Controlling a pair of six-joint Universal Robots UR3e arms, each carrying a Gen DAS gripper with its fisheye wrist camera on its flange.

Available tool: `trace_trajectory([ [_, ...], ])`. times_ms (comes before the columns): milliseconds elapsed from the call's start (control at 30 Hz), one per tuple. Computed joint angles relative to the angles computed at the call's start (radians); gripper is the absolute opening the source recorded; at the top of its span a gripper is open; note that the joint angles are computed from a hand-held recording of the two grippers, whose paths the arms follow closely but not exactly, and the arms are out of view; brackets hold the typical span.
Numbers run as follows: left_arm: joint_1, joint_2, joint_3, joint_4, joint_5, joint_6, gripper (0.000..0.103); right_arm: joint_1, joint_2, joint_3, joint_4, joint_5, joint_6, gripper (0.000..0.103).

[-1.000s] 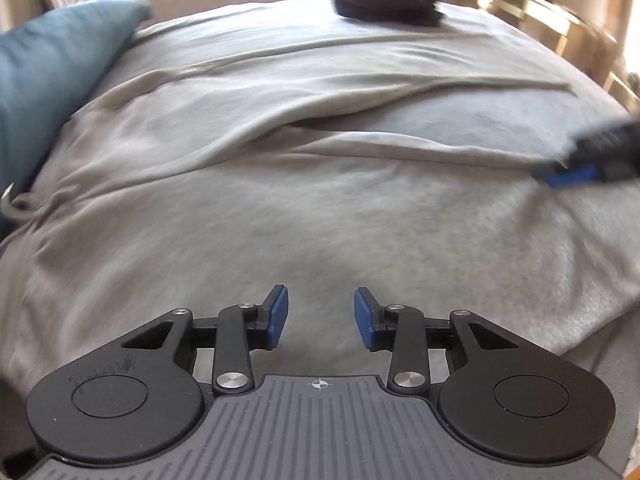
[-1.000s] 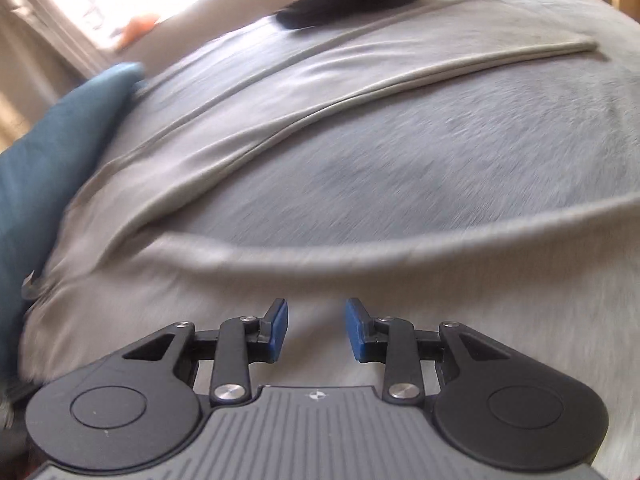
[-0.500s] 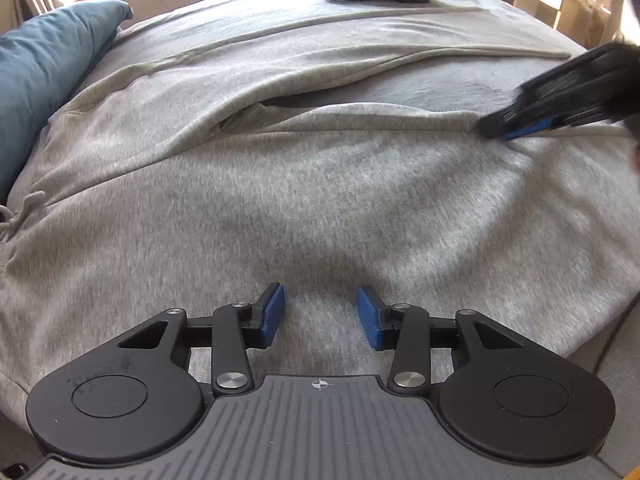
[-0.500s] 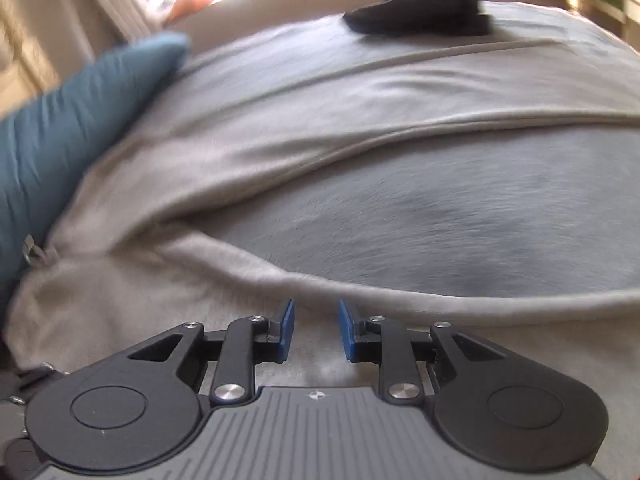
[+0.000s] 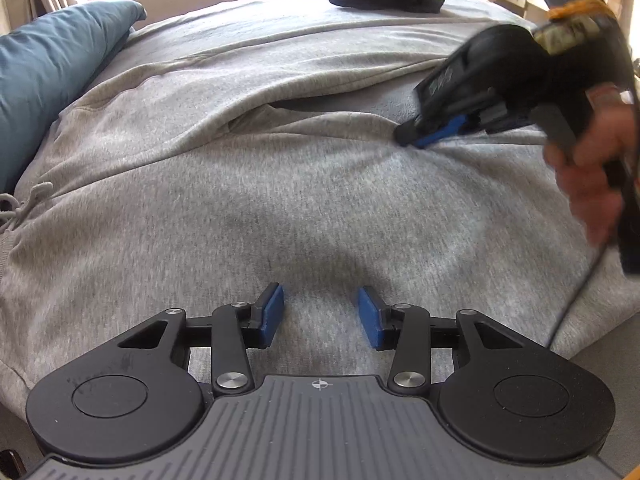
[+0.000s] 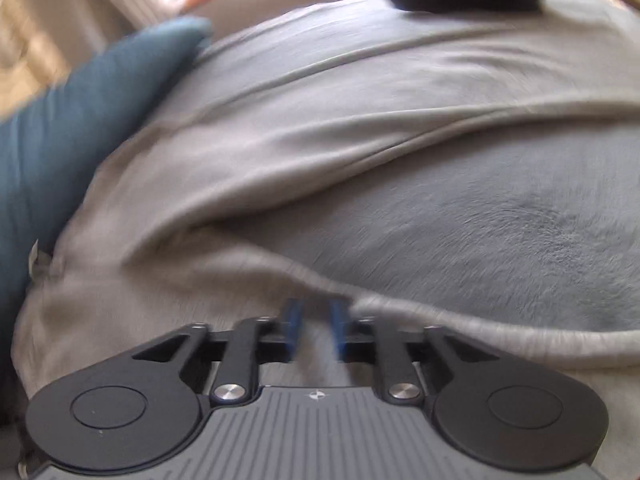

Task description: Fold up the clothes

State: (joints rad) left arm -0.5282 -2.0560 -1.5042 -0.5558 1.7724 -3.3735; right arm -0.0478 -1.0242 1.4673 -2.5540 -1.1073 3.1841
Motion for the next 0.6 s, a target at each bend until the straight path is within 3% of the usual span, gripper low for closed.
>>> trace_trajectory([
  [100,-0.001,0.000,-0.001,0.003,0.002,-0.002,0.042,-0.093,-0.094,0.045,0.042,0.063,0.057,0.010],
  [167,0.000,-0.001,0.003,-0.002,0.000,-0.005,0.042,-0.176,-0.212,0.133,0.063,0.097,0.000,0.012],
  [233,0.007,-0.002,0.011,-0.016,-0.010,-0.009,0.042,-0.277,-0.323,0.183,0.182,0.115,-0.086,0.014],
  [300,0.012,0.001,0.011,-0.021,-0.019,-0.017,0.042,-0.354,-0.395,0.227,0.270,0.077,-0.166,0.017],
  [400,0.011,0.003,-0.003,-0.003,-0.016,-0.019,0.042,-0.394,-0.341,0.211,0.301,-0.070,-0.210,0.017],
  [433,0.009,0.003,-0.003,-0.003,-0.012,-0.019,0.042,-0.407,-0.312,0.205,0.295,-0.108,-0.215,0.013],
  [533,0.006,0.003,0.009,-0.023,-0.007,-0.021,0.043,-0.517,-0.247,0.190,0.307,0.043,-0.127,0.009],
  [600,0.008,0.003,0.015,-0.034,-0.010,-0.029,0.043,-0.556,-0.251,0.182,0.288,0.068,-0.082,0.011],
])
